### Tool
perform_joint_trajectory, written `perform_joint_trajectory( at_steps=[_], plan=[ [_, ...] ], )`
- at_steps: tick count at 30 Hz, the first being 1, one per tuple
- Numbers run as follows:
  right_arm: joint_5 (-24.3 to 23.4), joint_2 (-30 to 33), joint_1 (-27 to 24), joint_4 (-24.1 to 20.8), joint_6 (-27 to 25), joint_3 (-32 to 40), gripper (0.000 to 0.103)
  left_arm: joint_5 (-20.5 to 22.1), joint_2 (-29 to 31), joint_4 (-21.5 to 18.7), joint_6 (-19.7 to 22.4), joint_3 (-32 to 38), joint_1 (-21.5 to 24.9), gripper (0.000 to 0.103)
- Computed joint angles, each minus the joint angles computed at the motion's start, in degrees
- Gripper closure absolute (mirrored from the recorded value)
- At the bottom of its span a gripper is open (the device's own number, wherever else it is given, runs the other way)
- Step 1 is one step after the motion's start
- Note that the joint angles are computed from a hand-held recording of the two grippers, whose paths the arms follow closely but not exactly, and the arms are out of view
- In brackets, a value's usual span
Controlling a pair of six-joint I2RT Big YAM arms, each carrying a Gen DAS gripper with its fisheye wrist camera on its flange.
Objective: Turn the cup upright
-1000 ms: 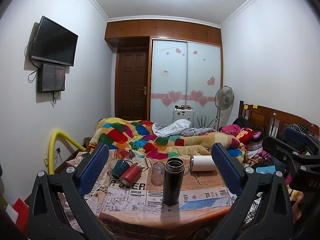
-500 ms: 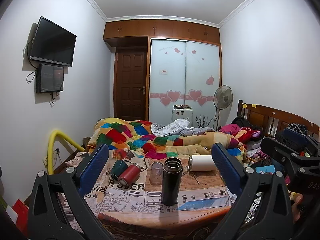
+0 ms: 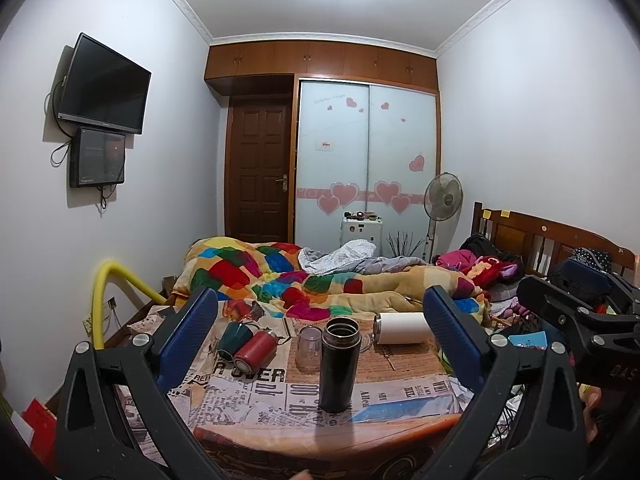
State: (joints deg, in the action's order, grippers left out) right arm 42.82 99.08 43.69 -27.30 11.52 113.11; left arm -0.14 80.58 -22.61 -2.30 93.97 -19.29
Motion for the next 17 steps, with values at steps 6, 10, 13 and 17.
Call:
perform_joint_trajectory(
  at_steps=[6, 10, 13, 17],
  plan=[
    [-0.06, 0.02, -0.03, -0.17, 0.03, 0.06, 0.000, 0.13, 0.16, -0.36, -0.03, 0.39, -0.06, 0.000],
    [0.10, 0.12, -0.06, -0.66, 0.33, 0.08, 0.000, 1.09, 0.61, -1.23, -0.61, 1.09, 0.28, 0.000],
    [0.04, 0.87, -0.15, -1.66, 0.45, 1.28, 0.000, 1.37, 0.85, -1.44, -1.51, 1.12, 0.70, 0.000],
    [0.00, 2.29, -0.06, -3.40, 0.54, 3.59, 0.000, 1.85, 1.49, -2.04, -2.59, 1.54, 1.60, 0.000]
  ],
)
